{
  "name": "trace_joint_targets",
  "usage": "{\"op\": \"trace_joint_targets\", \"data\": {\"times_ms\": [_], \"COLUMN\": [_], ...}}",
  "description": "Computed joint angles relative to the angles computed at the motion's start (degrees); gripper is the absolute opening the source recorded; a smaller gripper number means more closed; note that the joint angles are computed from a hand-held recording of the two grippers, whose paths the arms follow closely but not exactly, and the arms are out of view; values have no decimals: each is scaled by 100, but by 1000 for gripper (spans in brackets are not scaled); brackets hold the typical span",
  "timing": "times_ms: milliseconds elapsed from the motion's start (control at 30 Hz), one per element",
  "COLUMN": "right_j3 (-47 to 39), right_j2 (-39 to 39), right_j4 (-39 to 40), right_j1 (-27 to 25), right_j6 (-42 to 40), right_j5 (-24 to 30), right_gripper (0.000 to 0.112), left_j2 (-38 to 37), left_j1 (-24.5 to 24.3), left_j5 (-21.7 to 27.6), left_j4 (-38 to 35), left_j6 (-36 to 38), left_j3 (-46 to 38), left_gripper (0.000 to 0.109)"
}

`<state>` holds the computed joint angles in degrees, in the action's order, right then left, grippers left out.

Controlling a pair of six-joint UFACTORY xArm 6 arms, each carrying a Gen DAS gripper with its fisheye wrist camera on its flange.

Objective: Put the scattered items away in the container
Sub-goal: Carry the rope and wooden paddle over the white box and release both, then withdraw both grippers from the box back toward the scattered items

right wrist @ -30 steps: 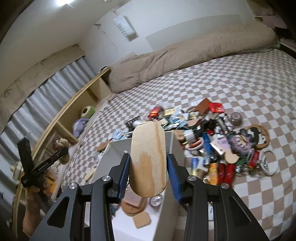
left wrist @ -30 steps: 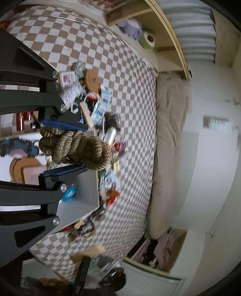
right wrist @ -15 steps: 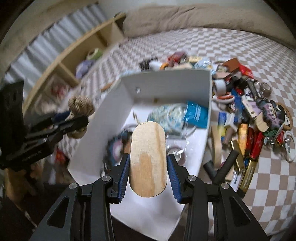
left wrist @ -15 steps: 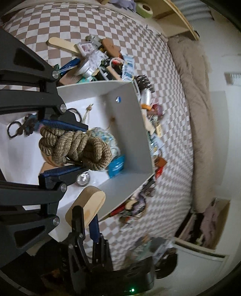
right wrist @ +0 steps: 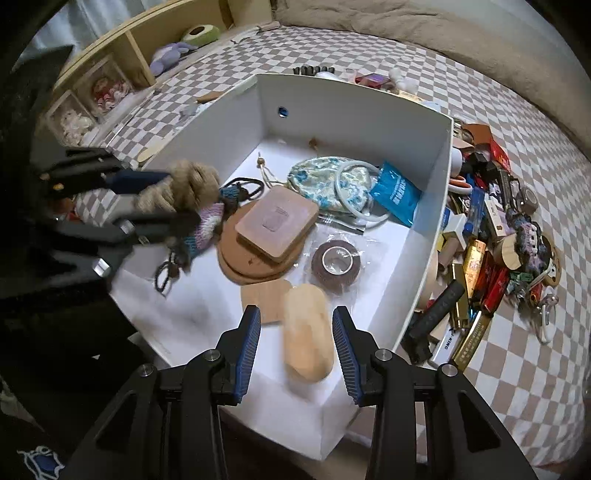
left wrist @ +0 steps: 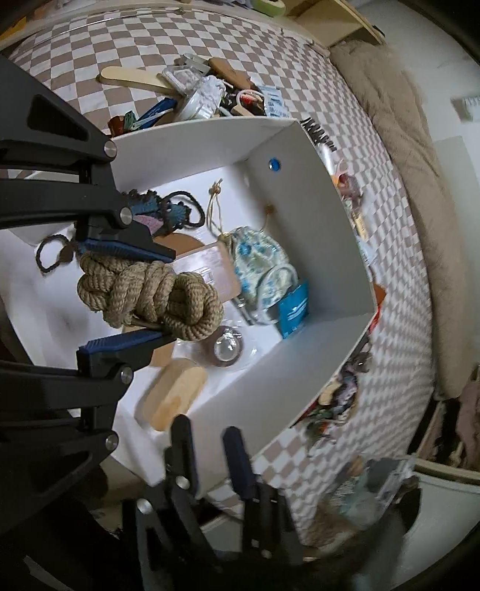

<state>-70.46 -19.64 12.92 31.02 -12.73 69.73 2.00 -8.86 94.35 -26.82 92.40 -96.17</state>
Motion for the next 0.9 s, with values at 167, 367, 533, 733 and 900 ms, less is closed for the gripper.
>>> {"op": "trace_joint_targets", "data": {"times_ms": [167, 367, 533, 733, 900], "right_j3": [-22, -25, -66, -87, -105], "right_j2": [-44, -40, -29, 5, 41], "right_j4": [77, 162, 251, 314, 345], "right_j1": [-51, -119, -153, -147, -115], "right_j6": [-57, -40, -77, -91, -102], "right_j5": [-54, -67, -9, 53, 85], "right_gripper": [41, 41, 41, 41, 41], "left_j2": [-98, -115, -73, -15, 67], "left_j1": [-64, -136, -121, -73, -44], "left_j5": [-175, -369, -275, -163, -66], "left_j4": [313, 684, 841, 902, 828], "left_j6": [250, 328, 321, 457, 434], "left_j3": [228, 379, 283, 151, 5], "left_gripper": [35, 36, 36, 53, 53]}}
